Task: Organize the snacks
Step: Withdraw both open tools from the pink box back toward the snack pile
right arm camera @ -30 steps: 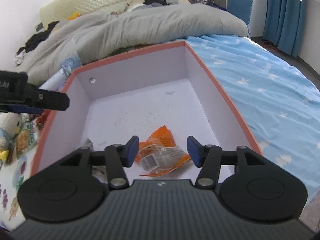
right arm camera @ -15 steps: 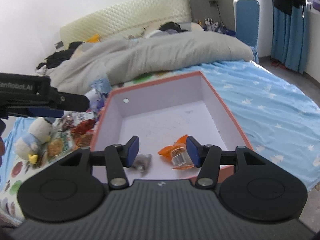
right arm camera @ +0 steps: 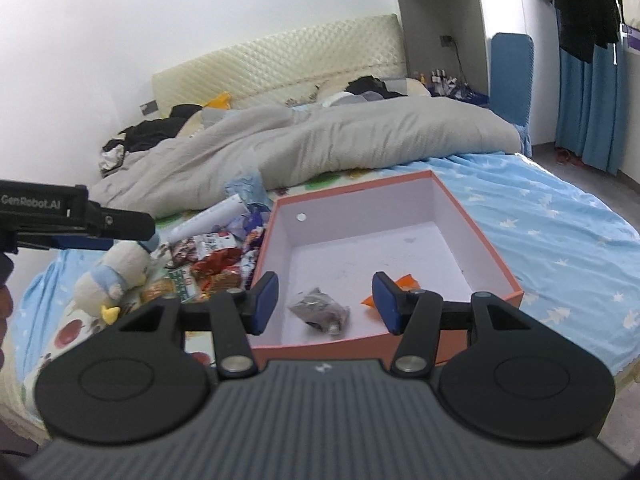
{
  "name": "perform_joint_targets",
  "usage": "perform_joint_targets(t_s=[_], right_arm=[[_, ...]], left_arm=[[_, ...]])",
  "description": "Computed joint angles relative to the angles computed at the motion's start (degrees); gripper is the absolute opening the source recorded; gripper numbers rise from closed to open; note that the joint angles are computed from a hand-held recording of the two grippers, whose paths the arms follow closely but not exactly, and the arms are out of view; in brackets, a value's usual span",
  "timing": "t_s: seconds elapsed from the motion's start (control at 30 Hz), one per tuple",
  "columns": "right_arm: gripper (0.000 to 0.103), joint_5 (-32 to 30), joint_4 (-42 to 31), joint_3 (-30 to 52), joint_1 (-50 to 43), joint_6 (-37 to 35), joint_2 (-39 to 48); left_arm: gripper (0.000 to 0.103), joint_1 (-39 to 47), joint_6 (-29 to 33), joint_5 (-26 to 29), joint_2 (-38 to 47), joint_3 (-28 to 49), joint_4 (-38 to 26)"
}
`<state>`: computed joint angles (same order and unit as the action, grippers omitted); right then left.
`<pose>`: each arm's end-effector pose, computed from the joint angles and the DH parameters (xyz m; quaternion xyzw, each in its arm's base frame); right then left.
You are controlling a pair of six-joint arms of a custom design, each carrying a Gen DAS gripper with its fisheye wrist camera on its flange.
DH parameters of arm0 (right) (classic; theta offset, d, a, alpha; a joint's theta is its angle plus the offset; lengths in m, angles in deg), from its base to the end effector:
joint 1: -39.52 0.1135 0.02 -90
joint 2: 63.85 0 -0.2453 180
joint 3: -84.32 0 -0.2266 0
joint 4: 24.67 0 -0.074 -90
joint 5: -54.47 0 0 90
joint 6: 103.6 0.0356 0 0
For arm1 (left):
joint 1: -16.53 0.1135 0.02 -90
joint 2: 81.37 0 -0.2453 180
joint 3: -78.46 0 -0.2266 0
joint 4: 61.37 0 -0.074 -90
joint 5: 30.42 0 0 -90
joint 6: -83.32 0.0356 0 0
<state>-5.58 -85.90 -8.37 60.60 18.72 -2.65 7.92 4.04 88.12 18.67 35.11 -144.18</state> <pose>0.1847 0.0521 0.3679 0.2025 0.8416 -0.0049 0.5007 0.3114 -0.0644 0.4142 0.2416 0.8710 -0.2220 0.3656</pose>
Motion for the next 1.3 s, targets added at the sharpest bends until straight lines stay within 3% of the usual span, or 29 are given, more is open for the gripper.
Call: perform_joint_targets(t_s=[0.53,0.97,1.3], right_arm=[[0.055,15.92,-8.48,2.59,21.75,13.42,2.23],[0.056,16.38,-4.03,1.40,28.71,15.39,7.07],[0.056,16.74,-6.26,0.45,34.03,19.90,9.19]], left_arm=[[0.080,12.62,5.25,7.95,-14.49,-20.52,4.53],[0.080,29.15,13.13,14.16,-20.59,-29.93,1.91],[0.080,38.53,20.01,15.97,-21.42,-35.63,-0.50]])
